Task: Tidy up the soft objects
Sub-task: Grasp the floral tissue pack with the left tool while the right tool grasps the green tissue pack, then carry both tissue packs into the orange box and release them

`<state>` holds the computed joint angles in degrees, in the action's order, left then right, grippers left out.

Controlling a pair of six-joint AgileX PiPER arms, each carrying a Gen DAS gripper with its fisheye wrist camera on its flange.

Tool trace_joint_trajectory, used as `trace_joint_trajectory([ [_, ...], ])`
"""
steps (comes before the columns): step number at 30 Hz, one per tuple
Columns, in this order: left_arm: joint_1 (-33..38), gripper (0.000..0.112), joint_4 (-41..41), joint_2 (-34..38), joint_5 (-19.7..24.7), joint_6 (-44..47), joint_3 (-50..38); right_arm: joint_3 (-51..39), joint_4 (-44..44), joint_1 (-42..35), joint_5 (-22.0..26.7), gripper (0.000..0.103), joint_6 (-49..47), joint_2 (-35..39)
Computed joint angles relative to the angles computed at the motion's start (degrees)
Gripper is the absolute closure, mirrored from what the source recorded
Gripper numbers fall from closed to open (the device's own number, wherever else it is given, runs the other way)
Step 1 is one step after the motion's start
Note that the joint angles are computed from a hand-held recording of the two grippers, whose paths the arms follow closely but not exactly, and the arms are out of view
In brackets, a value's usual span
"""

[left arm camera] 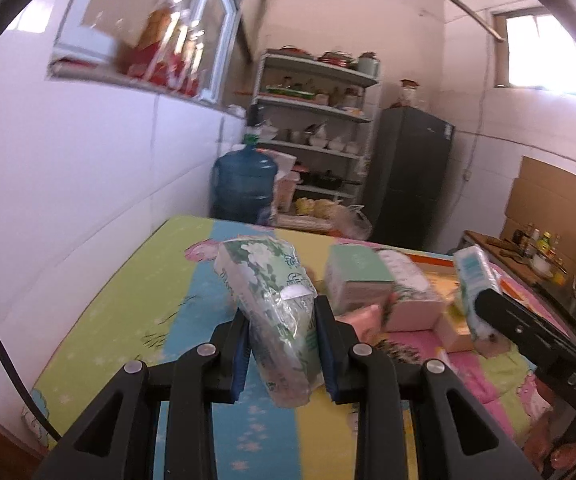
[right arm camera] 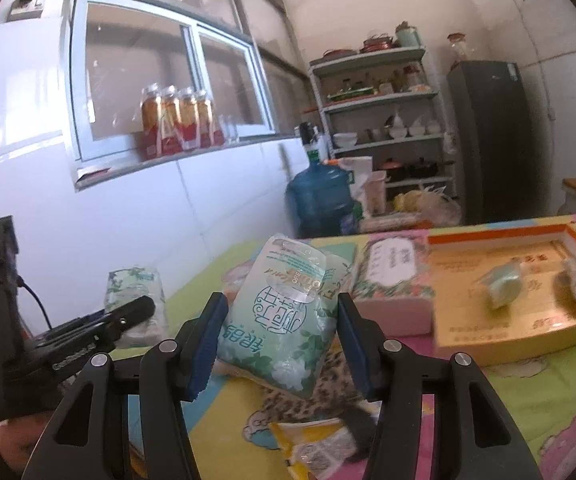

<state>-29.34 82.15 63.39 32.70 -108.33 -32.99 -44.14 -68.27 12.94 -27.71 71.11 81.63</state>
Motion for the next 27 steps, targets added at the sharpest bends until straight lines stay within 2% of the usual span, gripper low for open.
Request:
trace_joint_trajectory([
  [3, -3.14, 0.082, 0.81, 1.61, 0.95, -0.05, -2.16, 0.54, -0.72, -2.86, -0.75, 0.047, 0.42, -1.11],
  [7, -4.80, 0.082, 2.43, 4.68, -0.40, -1.08, -5.74, 1.38, -1.65, -7.39, -2.45, 0.047, 0.55, -2.46],
  [18, -8.72, 0.082, 6.72, 19.66, -4.89, -2.31, -20.79, -1.55, -5.77, -24.45, -8.19, 0.047, 1.72, -0.10],
  [27, -9.35, 0.082, 0.57, 32.78, -8.48, 4.90, -35.88, -8.25, -9.35, -33.55, -10.52, 0.047, 1.51, 6.45],
])
